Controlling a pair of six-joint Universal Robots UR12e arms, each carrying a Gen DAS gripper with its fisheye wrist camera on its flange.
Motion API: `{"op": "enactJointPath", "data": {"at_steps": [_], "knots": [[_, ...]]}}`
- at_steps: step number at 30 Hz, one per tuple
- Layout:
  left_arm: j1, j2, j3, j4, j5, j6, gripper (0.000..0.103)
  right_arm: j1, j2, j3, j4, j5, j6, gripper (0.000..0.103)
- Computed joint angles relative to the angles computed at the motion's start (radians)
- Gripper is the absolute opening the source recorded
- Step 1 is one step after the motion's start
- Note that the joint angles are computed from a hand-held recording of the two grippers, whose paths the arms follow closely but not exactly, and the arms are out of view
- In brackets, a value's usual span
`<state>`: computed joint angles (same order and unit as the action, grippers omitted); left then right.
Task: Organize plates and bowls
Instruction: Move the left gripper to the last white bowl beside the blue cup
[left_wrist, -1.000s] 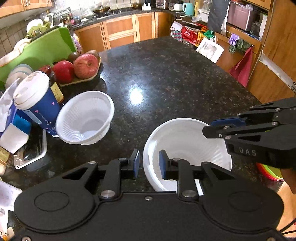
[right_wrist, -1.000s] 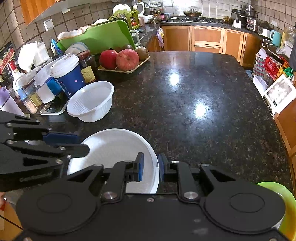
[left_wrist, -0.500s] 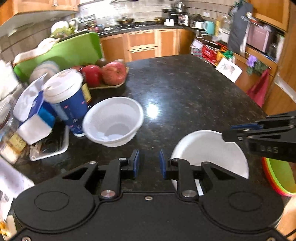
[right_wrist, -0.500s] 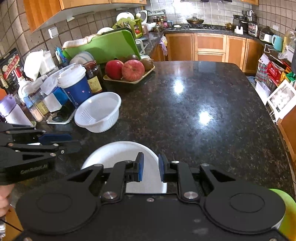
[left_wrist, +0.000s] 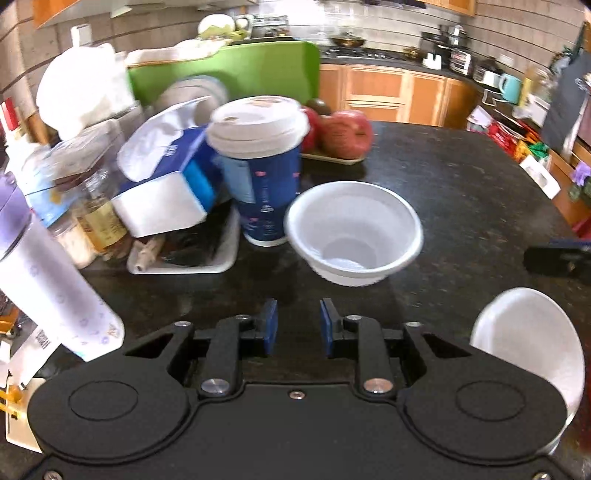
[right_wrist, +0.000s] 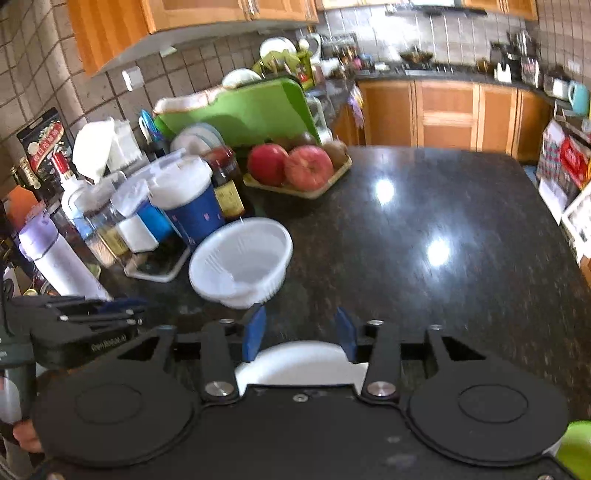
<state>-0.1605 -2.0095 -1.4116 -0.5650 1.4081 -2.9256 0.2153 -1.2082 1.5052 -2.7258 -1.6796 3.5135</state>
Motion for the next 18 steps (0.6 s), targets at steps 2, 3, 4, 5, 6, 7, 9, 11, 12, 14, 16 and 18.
{"op": "enactJointPath", "data": {"at_steps": [2, 3, 4, 5, 6, 7, 9, 11, 12, 14, 16, 18], "knots": [[0.006, -0.002, -0.004, 0.023, -0.003, -0.025, 0.052, 0.004, 0.014, -0.012, -0.036, -0.004, -0.023, 0.048], [0.007, -0.003, -0.009, 0.045, 0.001, -0.039, 0.052, 0.006, 0.022, -0.014, -0.069, -0.01, -0.036, 0.049], [0.007, -0.006, -0.01, 0.063, 0.01, -0.046, 0.052, 0.011, 0.031, -0.021, -0.094, -0.027, -0.054, 0.05], [0.006, -0.011, -0.009, 0.078, 0.02, -0.052, 0.052, 0.015, 0.039, -0.029, -0.102, -0.044, -0.074, 0.051], [0.006, -0.015, -0.009, 0.09, 0.025, -0.058, 0.052, 0.016, 0.044, -0.038, -0.097, -0.053, -0.086, 0.051], [0.006, -0.018, -0.007, 0.095, 0.024, -0.063, 0.052, 0.015, 0.05, -0.048, -0.085, -0.052, -0.089, 0.051], [0.01, -0.027, 0.002, 0.087, 0.009, -0.063, 0.054, 0.007, 0.062, -0.07, -0.05, -0.018, -0.079, 0.051], [0.011, -0.035, 0.012, 0.077, 0.001, -0.065, 0.054, -0.003, 0.076, -0.095, -0.012, 0.025, -0.077, 0.044], [0.011, -0.04, 0.019, 0.069, 0.0, -0.064, 0.054, -0.007, 0.083, -0.107, 0.004, 0.038, -0.081, 0.037], [0.014, -0.051, 0.034, 0.052, -0.016, -0.06, 0.054, -0.012, 0.1, -0.135, 0.041, 0.058, -0.093, 0.031], [0.017, -0.057, 0.04, 0.046, -0.041, -0.057, 0.05, -0.015, 0.116, -0.153, 0.055, 0.062, -0.096, 0.029], [0.02, -0.064, 0.049, 0.043, -0.055, -0.057, 0.049, -0.018, 0.129, -0.173, 0.081, 0.075, -0.101, 0.02]]}}
